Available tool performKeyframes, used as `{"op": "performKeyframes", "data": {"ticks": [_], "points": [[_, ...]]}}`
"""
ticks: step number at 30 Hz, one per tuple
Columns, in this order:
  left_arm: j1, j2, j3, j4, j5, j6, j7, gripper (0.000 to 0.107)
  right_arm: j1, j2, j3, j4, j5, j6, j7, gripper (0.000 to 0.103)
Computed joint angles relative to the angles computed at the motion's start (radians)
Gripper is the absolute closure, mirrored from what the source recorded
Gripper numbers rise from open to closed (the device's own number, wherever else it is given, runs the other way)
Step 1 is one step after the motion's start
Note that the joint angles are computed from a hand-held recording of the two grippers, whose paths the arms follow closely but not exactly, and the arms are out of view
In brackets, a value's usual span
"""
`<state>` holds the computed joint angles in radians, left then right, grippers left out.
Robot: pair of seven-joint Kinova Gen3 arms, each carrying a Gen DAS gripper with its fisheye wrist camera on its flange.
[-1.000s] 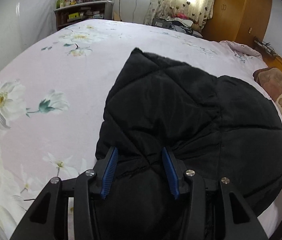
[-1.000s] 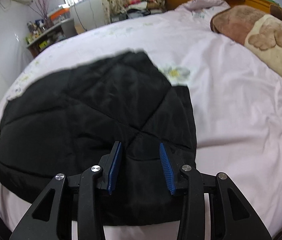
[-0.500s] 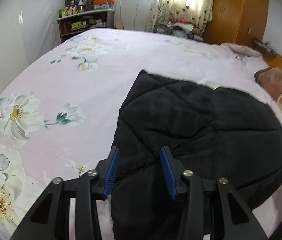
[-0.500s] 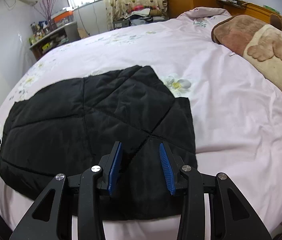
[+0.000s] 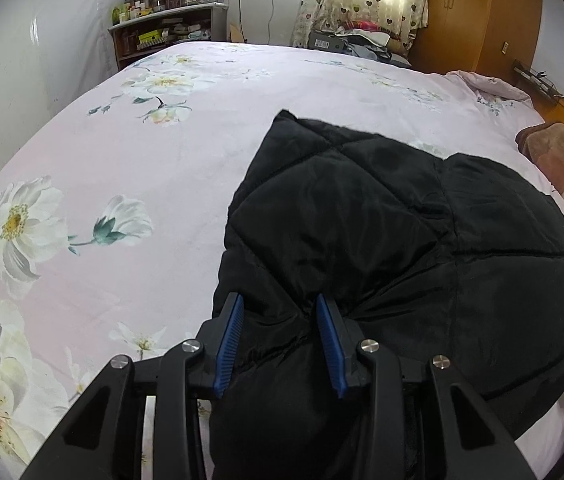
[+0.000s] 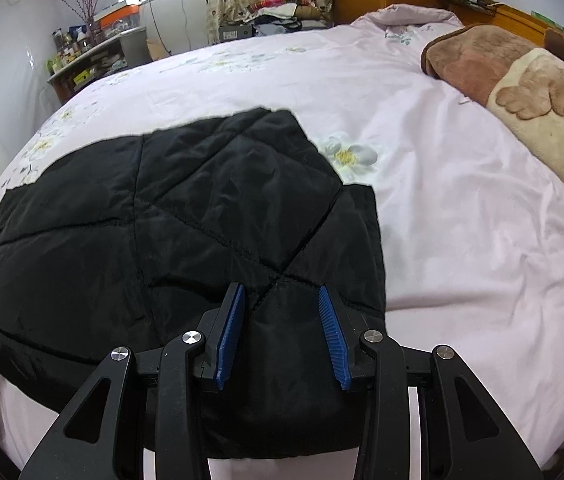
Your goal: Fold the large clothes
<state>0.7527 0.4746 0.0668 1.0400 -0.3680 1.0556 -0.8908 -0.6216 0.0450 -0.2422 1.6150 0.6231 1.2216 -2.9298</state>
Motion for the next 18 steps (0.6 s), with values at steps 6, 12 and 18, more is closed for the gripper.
{"op": "performKeyframes", "data": {"ticks": [6, 12, 18], "points": [[-0.026, -0.031, -0.006, 0.047, 0.001, -0.042, 0.014, 0.066, -0.003, 0.005, 0.002, -0.009, 0.026, 0.035, 0.004, 0.05], [-0.117, -0.018, 0.034, 0.088, 0.125, -0.112, -0.031, 0.05, 0.064, -0.015, 0.041, 0.058, -0.062, -0.069, 0.033, 0.042], [-0.194, 0.023, 0.067, 0.076, 0.264, -0.158, -0.098, 0.04, 0.139, -0.039, 0.056, 0.116, -0.134, -0.185, 0.089, 0.037]]}}
